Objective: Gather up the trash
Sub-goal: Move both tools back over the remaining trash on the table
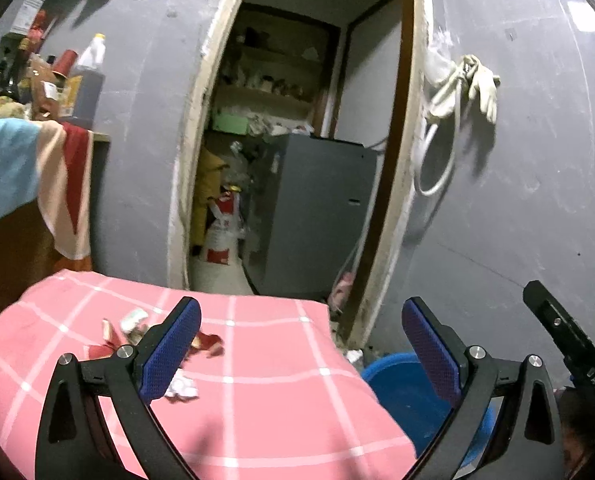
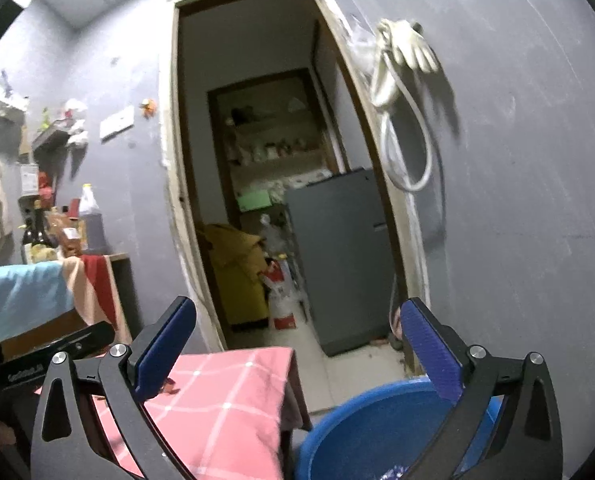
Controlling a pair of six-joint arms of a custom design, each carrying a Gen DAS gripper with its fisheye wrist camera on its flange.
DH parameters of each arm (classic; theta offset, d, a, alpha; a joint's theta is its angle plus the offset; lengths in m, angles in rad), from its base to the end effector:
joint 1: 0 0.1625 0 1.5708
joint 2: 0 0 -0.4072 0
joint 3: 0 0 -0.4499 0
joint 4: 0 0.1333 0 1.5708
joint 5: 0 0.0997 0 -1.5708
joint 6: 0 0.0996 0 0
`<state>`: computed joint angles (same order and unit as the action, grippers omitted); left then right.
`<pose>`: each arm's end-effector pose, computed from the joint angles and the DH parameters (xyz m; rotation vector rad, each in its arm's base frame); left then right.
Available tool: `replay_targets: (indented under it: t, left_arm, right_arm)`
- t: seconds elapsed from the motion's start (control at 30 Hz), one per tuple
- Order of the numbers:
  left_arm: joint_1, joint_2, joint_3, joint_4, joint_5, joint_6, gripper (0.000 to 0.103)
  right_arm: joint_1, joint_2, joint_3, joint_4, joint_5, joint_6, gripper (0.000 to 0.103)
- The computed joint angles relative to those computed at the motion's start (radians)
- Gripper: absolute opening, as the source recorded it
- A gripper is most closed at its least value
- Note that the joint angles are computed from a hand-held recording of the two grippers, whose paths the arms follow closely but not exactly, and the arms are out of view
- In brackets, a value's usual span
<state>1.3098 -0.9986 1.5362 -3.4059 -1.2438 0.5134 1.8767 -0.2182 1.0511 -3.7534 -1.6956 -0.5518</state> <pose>-0.0273 -0.7428 0.3450 0.5742 2.1346 -1.6043 0.3618 -0.7441 -0.0066 0.8411 -2.1125 1.7860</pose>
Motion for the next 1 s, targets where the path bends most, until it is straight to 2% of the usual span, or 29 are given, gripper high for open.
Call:
replay_targets:
  t: [0.23,0.7,0.83,1.0]
  left_arm:
    - [0.022,-0.034,0.03,-0.08,-0.004,0.06,0.098]
    - [0.094,-0.108,0.072,-0.143,0.008,0.126,0.098]
    - [0.111,-0.122,0.067,-0.131,0.024,0.126,0.098]
    - [0.137,-0.131,0.04,-0.073,0.048,0.079,0.098]
  right_arm:
    - [0.016,0.043,-0.044,-0.008,0.048,-0.044,0.103]
    - [0.044,0.114,-0.119,0.106,0.111,-0.125,0.103]
    - [0.058,0.161,-0.198,0.194,0.117,-0.135,0.103]
    - [0.069,0.221,-0.316,0.36,0.133,-0.124,0.103]
